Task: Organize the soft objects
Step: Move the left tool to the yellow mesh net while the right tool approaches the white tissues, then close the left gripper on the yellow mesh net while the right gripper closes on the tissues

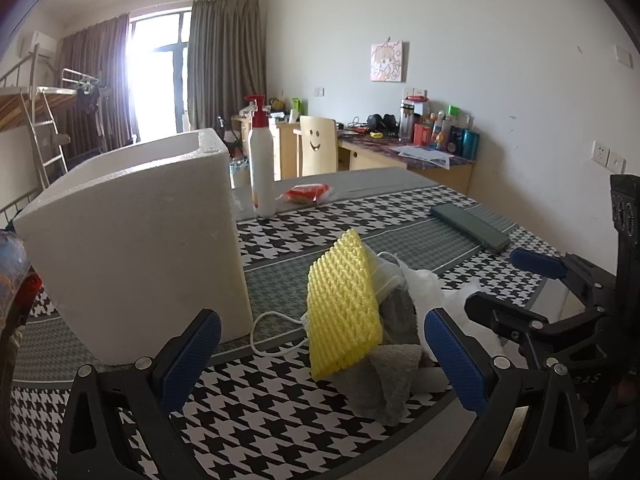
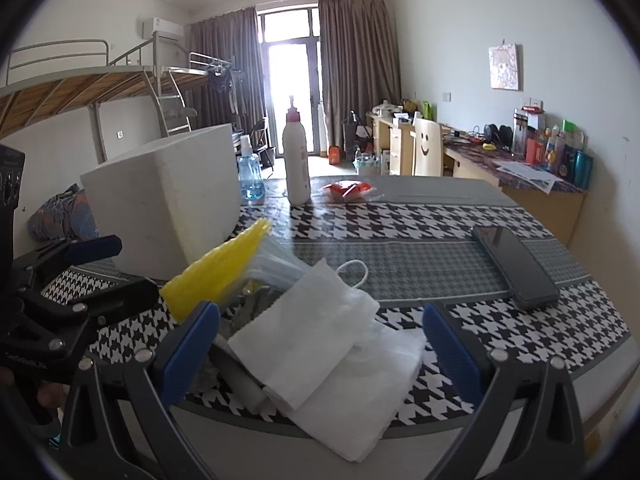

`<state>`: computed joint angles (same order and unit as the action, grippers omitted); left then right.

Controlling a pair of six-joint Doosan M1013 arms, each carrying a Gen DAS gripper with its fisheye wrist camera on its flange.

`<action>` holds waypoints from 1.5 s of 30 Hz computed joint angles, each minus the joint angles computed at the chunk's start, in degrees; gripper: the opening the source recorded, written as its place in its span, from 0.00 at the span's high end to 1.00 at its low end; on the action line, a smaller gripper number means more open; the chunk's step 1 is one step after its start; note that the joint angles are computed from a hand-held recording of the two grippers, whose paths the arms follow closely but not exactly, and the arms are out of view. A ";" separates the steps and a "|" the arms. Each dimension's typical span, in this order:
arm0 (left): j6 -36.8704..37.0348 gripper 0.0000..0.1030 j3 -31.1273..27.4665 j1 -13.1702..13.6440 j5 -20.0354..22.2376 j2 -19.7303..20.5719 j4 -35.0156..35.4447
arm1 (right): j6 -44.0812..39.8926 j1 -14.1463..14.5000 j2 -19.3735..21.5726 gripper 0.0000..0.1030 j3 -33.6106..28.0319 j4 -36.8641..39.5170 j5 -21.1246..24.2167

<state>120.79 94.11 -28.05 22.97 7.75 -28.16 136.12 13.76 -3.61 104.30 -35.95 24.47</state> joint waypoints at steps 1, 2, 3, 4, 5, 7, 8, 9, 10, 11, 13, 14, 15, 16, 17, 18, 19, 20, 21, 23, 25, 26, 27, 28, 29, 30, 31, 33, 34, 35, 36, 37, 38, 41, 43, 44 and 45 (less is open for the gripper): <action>-0.22 0.01 -0.16 0.05 0.39 0.10 0.19 | -0.37 -0.07 0.03 0.00 0.01 0.42 -0.05; -0.43 0.01 -0.44 0.04 0.98 0.36 0.42 | -0.58 -0.03 0.09 0.00 -0.04 0.54 0.16; -0.47 0.01 -0.54 0.04 1.19 0.47 0.39 | -0.99 -0.05 0.15 0.00 -0.07 0.82 0.28; -0.86 0.01 -0.66 -0.01 1.35 0.59 0.73 | -1.31 -0.08 0.17 0.00 -0.07 1.12 0.26; -1.28 0.01 -0.83 -0.08 1.53 0.74 1.14 | -1.17 -0.12 0.20 0.00 -0.05 1.07 0.36; -1.55 0.01 -1.25 -0.27 1.74 1.11 1.63 | -2.16 -0.45 0.22 0.00 -0.01 2.54 0.25; -1.46 0.01 -1.29 -0.35 1.71 1.22 1.67 | -2.23 -0.46 0.21 0.00 0.04 2.74 0.24; -1.67 0.02 -1.34 -0.45 1.71 1.37 1.99 | -2.42 -0.50 0.23 0.00 0.08 3.01 0.27; -2.20 0.03 -1.37 -0.55 1.78 1.41 2.66 | -2.71 -0.58 0.23 0.00 0.10 3.31 0.38; -2.76 0.05 -1.44 -0.67 1.85 1.52 3.45 | -3.05 -0.68 0.38 0.00 -0.05 3.63 0.43; -3.37 0.08 -1.80 -0.75 2.58 1.86 4.24 | -3.32 -0.85 0.50 0.00 -0.04 4.14 0.29; -3.51 0.10 -1.94 -0.74 2.95 2.02 4.31 | -3.94 -1.06 0.55 0.00 -0.08 4.99 0.15; -4.04 0.13 -2.09 -0.75 3.27 2.19 4.73 | -4.52 -1.18 0.61 0.00 -0.10 5.69 0.08; -4.43 0.14 -2.24 -0.75 3.54 2.33 5.07 | -4.66 -1.18 0.65 0.00 -0.12 5.82 0.10; -4.63 0.18 -2.40 -0.73 3.88 2.48 5.25 | -4.80 -1.20 0.70 0.00 -0.12 5.93 0.05; -4.72 0.20 -2.55 -0.69 4.29 2.62 5.26 | -5.37 -1.29 0.74 0.00 -0.12 6.52 -0.06; -4.78 0.21 -2.68 -0.70 4.58 2.76 5.26 | -5.80 -1.35 0.80 0.00 -0.12 7.00 -0.11; -4.95 0.24 -2.92 -0.76 4.83 2.99 5.37 | -6.29 -1.40 0.90 0.00 -0.17 7.55 -0.07; -4.77 0.28 -3.06 -0.73 5.05 3.14 5.03 | -6.80 -1.46 0.97 0.00 -0.23 8.11 0.06; -3.95 0.31 -3.21 -0.60 5.77 3.34 3.96 | -8.60 -1.63 1.05 0.00 -0.29 10.03 0.19; -3.34 0.35 -3.19 -0.58 5.97 3.39 3.45 | -9.90 -1.74 1.12 0.00 -0.40 11.46 0.23; -3.05 0.39 -3.21 -0.59 6.06 3.46 3.22 | -10.42 -1.75 1.17 0.00 -0.47 12.09 0.31; -3.10 0.43 -3.24 -0.57 6.15 3.48 3.11 | -11.54 -1.84 1.25 0.00 -0.58 13.35 0.42; -2.85 0.44 -3.31 -0.53 6.34 3.57 2.65 | -12.79 -1.93 1.35 0.00 -0.73 14.79 0.58; -2.41 0.46 -3.35 -0.44 6.53 3.62 2.09 | -14.23 -2.05 1.49 0.00 -0.90 16.42 0.87; -2.48 0.48 -3.41 -0.50 6.69 3.67 2.18 | -15.73 -2.19 1.62 0.00 -1.12 18.14 1.20; -2.63 0.49 -3.43 -0.59 6.75 3.72 2.46 | -16.88 -2.32 1.65 0.00 -1.17 19.62 1.15; -1.74 0.56 -3.47 -0.55 6.99 3.81 1.52 | -19.15 -2.49 1.77 0.00 -1.32 22.36 1.19; -1.25 0.57 -3.51 -0.49 6.99 3.88 0.82 | -19.65 -2.50 1.85 0.00 -1.40 22.82 1.41; -1.23 0.59 -3.52 -0.48 6.90 3.90 0.75 | -19.86 -2.55 1.87 0.00 -1.35 22.99 1.46; -1.16 0.60 -3.44 -0.46 6.74 3.91 0.75 | -20.16 -2.62 1.91 0.01 -1.40 23.32 1.60; -1.47 0.60 -3.49 -0.44 6.74 3.99 1.01 | -20.26 -2.69 1.89 0.02 -1.38 23.59 1.61; -1.86 0.64 -3.62 -0.38 7.00 4.12 1.18 | -20.81 -2.86 1.85 0.04 -1.33 24.45 1.57; -1.98 0.72 -3.95 -0.20 7.88 4.40 0.73 | -22.52 -3.38 2.10 0.11 -1.72 27.22 2.73; -1.79 0.73 -3.91 -0.28 7.64 4.41 0.73 | -24.06 -3.74 2.12 0.16 -1.81 29.35 3.51; -1.33 0.76 -3.96 -0.27 7.84 4.44 0.38 | -24.15 -3.83 2.10 0.20 -1.82 29.81 3.85; -1.16 0.77 -4.08 -0.31 7.99 4.52 0.29 | -23.89 -3.89 2.06 0.22 -1.79 29.86 4.26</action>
